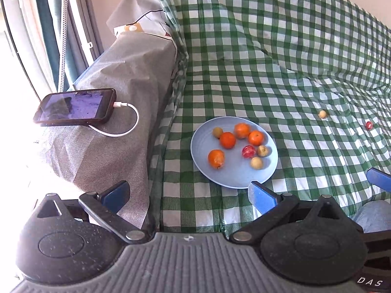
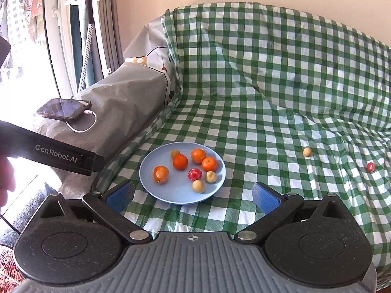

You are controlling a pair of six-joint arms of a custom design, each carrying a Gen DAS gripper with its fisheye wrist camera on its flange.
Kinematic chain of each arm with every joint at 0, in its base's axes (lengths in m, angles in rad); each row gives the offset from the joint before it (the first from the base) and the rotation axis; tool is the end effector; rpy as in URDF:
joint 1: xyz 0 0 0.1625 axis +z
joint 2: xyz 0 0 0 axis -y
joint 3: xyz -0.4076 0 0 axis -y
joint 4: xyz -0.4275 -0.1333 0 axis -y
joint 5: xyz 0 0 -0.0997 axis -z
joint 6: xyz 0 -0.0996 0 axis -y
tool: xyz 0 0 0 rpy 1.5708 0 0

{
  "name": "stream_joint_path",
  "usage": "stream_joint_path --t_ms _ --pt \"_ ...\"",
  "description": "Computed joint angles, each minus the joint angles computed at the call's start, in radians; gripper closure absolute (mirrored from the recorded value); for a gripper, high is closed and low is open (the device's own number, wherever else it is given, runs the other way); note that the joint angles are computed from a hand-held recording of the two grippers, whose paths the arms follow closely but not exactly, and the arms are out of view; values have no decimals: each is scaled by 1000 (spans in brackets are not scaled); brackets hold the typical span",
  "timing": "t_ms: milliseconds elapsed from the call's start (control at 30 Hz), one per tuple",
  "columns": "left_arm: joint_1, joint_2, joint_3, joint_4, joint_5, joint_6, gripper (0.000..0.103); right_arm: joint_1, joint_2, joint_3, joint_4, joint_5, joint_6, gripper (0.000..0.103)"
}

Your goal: Organize fruits

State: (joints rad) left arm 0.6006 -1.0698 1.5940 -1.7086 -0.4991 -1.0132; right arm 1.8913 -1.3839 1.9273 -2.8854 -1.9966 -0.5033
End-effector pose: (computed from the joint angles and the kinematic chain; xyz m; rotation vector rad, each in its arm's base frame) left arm -0.4035 -0.5439 0.2243 0.2009 2.1273 -0.8276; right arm 0.2690 -0.5180 0.3464 0.7978 -2.3726 0.9588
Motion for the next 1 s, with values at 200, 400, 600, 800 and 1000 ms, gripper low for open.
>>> stream_joint_path --t_ms 200,400,600,800,1000 --pt "0 -3 3 -1 -4 2 0 3 1 0 2 -5 -2 1" --pt "4 0 0 -2 -13 3 0 3 2 -3 8 -5 -2 1" --pt "12 8 -9 -7 -21 17 0 -12 8 -12 23 6 -8 1" --pt "19 15 -16 -11 -26 24 0 -18 14 -22 37 5 -8 1" --pt "26 22 -26 0 -34 15 0 -25 17 -29 52 9 -9 1"
